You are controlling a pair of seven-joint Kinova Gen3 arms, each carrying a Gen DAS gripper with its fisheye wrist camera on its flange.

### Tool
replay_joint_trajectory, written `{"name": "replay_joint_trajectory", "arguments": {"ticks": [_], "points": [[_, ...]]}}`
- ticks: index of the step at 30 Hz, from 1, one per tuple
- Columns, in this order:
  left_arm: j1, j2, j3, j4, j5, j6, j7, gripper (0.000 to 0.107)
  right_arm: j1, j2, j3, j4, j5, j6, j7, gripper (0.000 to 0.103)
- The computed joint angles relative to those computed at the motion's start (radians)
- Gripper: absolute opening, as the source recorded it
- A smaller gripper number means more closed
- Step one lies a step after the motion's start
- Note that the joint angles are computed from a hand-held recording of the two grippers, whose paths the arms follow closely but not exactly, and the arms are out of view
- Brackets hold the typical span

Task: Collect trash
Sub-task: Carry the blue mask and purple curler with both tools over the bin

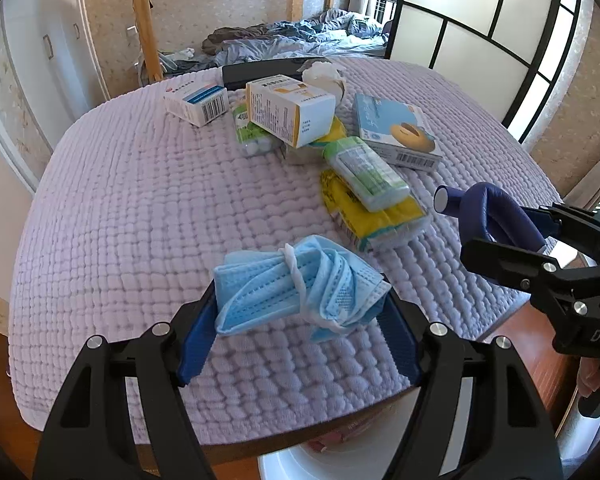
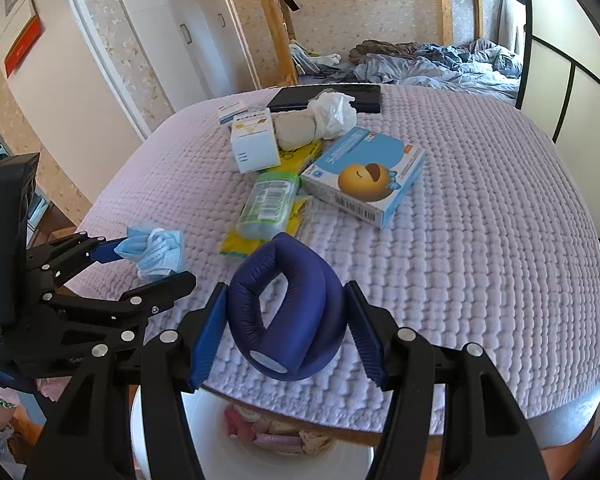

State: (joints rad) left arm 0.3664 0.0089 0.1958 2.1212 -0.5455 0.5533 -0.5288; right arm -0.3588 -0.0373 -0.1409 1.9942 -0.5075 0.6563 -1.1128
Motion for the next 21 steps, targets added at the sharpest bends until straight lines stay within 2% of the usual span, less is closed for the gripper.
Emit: {"name": "replay_joint_trajectory", "arguments": {"ticks": [10,16,21], "points": [[-0.004,-0.037,0.015,0.033,0.021,-0.004,0.001,0.074,-0.012,-0.047,0.002,0.028,0.009,0.018,-0.031,0.058],[-0.035,-0.101,0.043,0.068,0.022,0.01,0.005,0.074,-0.011,-0.097,0.025,0.043,0.018,0.037,-0.038,0.058],[-0.06,-0.111,0.066,0.072,0.037,0.021,-0.007,0.074,-0.011,-0.103,0.035,0.041,0.026,0.051,-0.054,0.058]]}}
